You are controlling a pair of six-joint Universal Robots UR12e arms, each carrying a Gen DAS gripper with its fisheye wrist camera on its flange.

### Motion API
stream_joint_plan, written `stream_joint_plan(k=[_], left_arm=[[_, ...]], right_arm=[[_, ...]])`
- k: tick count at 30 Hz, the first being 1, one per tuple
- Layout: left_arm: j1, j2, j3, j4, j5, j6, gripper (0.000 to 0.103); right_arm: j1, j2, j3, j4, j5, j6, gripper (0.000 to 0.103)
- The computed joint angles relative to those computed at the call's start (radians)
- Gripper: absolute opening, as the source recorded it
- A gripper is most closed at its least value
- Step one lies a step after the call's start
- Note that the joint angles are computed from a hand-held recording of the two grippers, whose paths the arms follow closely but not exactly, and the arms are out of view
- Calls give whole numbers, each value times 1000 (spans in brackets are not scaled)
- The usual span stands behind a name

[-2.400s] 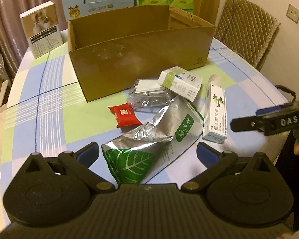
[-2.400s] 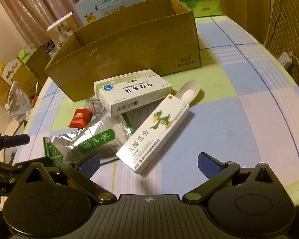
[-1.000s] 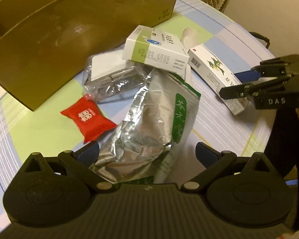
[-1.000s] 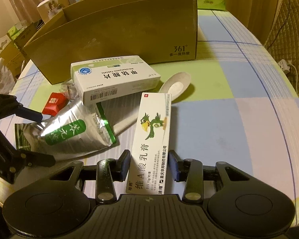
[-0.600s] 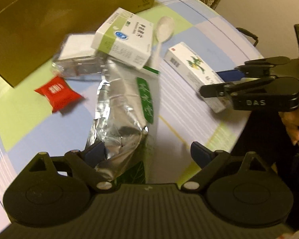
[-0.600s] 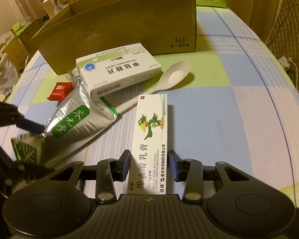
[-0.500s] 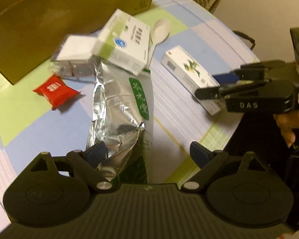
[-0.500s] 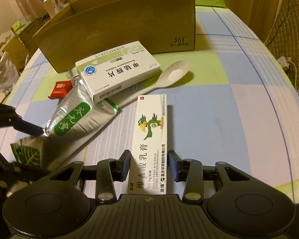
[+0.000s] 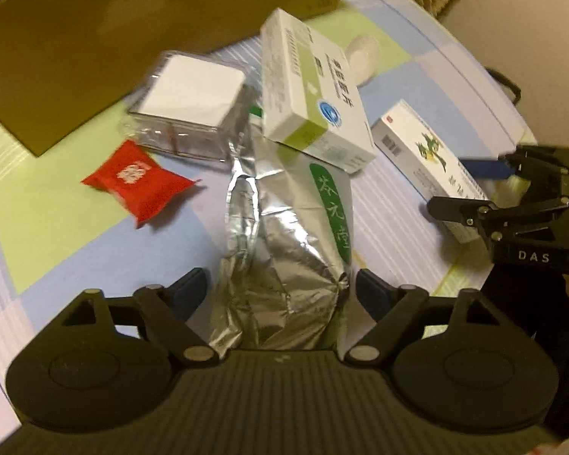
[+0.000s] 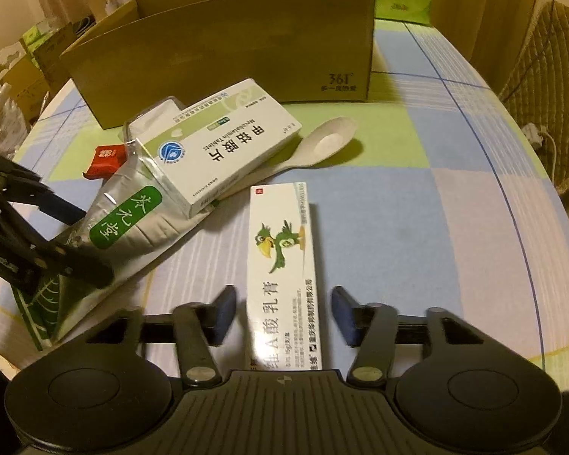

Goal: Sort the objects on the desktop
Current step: 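Grasp the white parrot ointment box with the right gripper while the left gripper grasps the silver tea bag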

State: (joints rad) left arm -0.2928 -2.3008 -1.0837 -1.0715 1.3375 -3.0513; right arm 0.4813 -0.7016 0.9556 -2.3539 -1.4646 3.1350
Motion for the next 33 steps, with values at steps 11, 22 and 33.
stream_joint_plan(k=[11, 22, 33], left_arm=[[-27, 3, 8, -6, 75, 43, 51], [-37, 9, -6, -12, 108, 16, 68], [-57, 21, -24, 21, 162, 19, 48]], right_arm=[[-1, 16, -18, -6, 0, -6, 62], [0, 31, -37, -10, 14, -29, 62], [8, 32, -32, -31, -17, -62, 56]])
